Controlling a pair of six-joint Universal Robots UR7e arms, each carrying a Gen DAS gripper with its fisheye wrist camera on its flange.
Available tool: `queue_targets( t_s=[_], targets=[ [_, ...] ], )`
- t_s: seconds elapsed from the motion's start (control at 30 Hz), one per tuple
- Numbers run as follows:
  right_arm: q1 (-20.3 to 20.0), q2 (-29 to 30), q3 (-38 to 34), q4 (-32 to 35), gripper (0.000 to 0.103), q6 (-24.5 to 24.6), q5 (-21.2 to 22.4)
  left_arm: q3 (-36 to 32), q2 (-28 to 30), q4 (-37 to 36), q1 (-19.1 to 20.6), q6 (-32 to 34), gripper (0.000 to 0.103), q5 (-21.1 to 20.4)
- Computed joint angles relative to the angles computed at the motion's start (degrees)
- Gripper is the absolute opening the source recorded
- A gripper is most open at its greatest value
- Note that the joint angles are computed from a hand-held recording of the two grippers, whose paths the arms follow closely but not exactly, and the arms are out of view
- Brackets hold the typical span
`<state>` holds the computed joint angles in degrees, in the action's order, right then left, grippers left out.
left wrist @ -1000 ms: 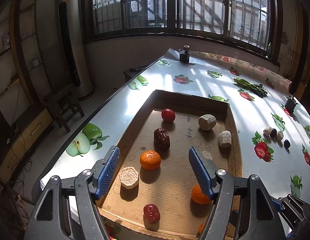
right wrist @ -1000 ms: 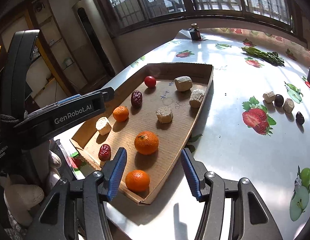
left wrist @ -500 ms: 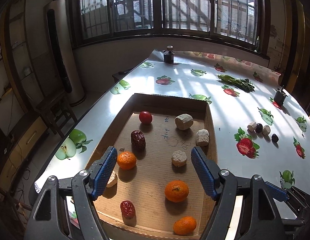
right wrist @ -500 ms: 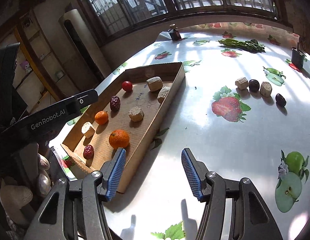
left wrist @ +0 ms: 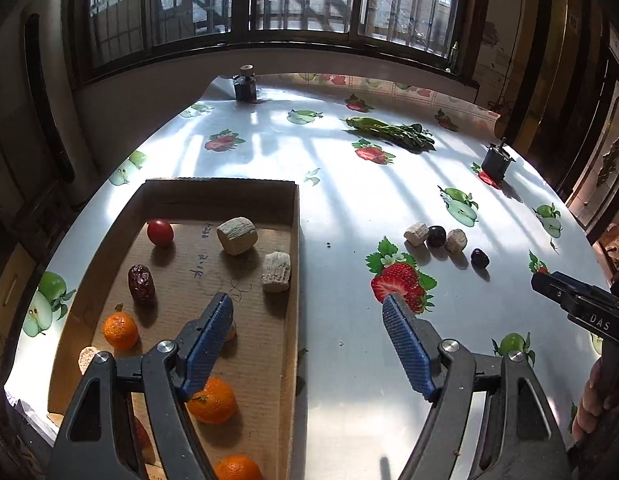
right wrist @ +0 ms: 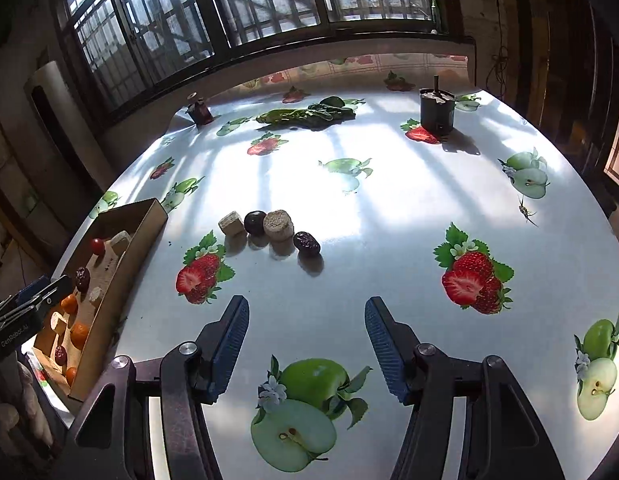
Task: Organize fruits
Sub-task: 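Grasp a beige cylindrical cake with the left tool while the right tool grasps a red date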
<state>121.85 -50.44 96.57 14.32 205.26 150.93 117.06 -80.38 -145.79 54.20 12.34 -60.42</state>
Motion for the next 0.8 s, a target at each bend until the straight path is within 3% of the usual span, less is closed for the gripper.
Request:
queue_targets(
  t_s=[0.17, 0.33, 0.43, 0.47, 0.53, 0.6, 0.63, 0.8],
  targets=[
    [-5.2, 0.6, -3.2, -1.3, 0.064, -6.9, -3.8, -4.7, 7.5, 0.8, -1.4, -1.2, 0.077, -2.2],
    [-8.1, 3.2, -6.0, -3.3, 0.060, -12.0, -4.3, -9.0, 14.8, 0.9, -1.2, 0.9, 0.076, -5.9],
    [-8.7, 3.8, -5.8, -5.7, 0.057, -15.1, -5.1, -9.7, 18.6, -1.3, -1.5, 3.9, 0.065, -3.5],
    [-8.8, 4.0, -5.9, -5.9, 0.054, -15.9, -5.0, -10.3, 19.6, -0.8, -1.4, 4.5, 0.058, -3.6],
    [-9.0, 4.4, -6.1, -6.3, 0.051, -17.4, -4.7, -11.1, 21.2, -0.5, -0.9, 6.1, 0.056, -3.9],
    [-9.3, 4.7, -6.4, -5.7, 0.030, -18.1, -5.0, -10.8, 22.4, -1.7, -1.0, 7.4, 0.055, -2.7],
    [-9.4, 4.5, -6.3, -5.9, 0.027, -18.4, -5.0, -10.9, 22.8, -1.6, -0.8, 7.7, 0.054, -2.7],
    [-9.8, 3.1, -4.7, -6.0, 0.024, -17.1, -4.3, -10.7, 23.5, -2.5, -0.7, 10.1, 0.049, -3.9]
  ],
)
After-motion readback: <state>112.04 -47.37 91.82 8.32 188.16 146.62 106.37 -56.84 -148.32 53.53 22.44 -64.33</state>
